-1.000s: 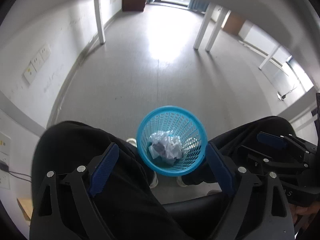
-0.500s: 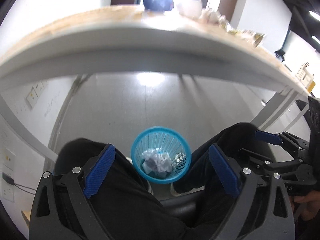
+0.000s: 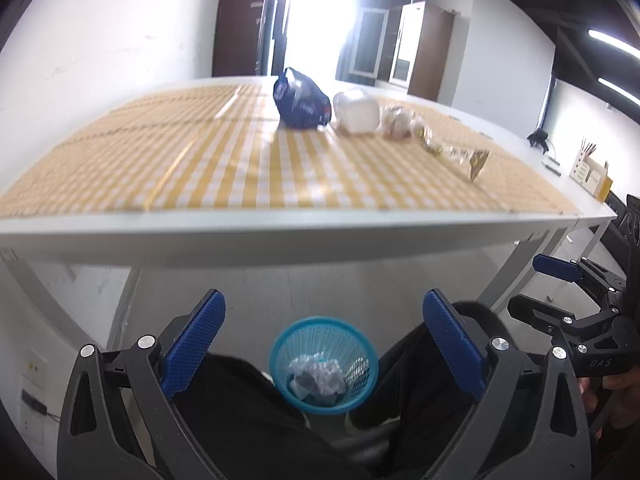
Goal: Collect trash
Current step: 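Raise both tools back toward the table, then move both open tools toward the white cup and white printed bag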
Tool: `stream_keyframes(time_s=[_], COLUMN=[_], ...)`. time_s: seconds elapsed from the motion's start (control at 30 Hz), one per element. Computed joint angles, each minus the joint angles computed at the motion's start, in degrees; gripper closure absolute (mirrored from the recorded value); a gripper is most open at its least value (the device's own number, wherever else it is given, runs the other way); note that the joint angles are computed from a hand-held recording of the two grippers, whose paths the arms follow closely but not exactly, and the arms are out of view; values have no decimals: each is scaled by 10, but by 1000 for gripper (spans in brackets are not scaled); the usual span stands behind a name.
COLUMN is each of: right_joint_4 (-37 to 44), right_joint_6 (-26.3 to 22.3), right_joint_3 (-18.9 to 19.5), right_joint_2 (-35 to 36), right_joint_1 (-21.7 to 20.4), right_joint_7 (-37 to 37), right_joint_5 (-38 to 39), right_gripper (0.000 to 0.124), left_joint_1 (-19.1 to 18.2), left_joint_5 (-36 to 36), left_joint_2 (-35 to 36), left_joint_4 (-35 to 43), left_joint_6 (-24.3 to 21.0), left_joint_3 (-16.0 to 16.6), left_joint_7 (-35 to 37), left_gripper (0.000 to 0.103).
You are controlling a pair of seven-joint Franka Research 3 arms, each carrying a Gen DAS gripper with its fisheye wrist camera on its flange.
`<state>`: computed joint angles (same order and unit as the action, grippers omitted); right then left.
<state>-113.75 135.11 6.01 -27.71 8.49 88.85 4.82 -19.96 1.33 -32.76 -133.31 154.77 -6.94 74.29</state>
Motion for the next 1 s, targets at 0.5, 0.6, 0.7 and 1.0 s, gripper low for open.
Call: stream_keyframes(time_s=[0.5, 0.6, 0.7, 1.0], right_joint_4=[152, 185, 226, 429], right_joint_6=[-16, -16, -21, -98], right_joint_3=[-8, -11, -17, -52], right_joint_2=[94, 117, 148, 285], right_joint_1=[-12, -17, -19, -11], right_joint_7=[-4, 6, 6, -41], right_joint_5=[-40, -55, -69, -40], right_gripper=[30, 30, 30, 30], left_joint_1=[42, 32, 38, 37], left_joint_5=[58, 36, 33, -50], left_joint_2=[101, 129, 158, 246], left_joint_4=[120, 151, 188, 308], left_joint_6=[33, 32, 26, -24], left_joint_3=[-25, -17, -23, -23], left_joint_7=[-9, 1, 2, 57], left_gripper=[6, 6, 6, 6])
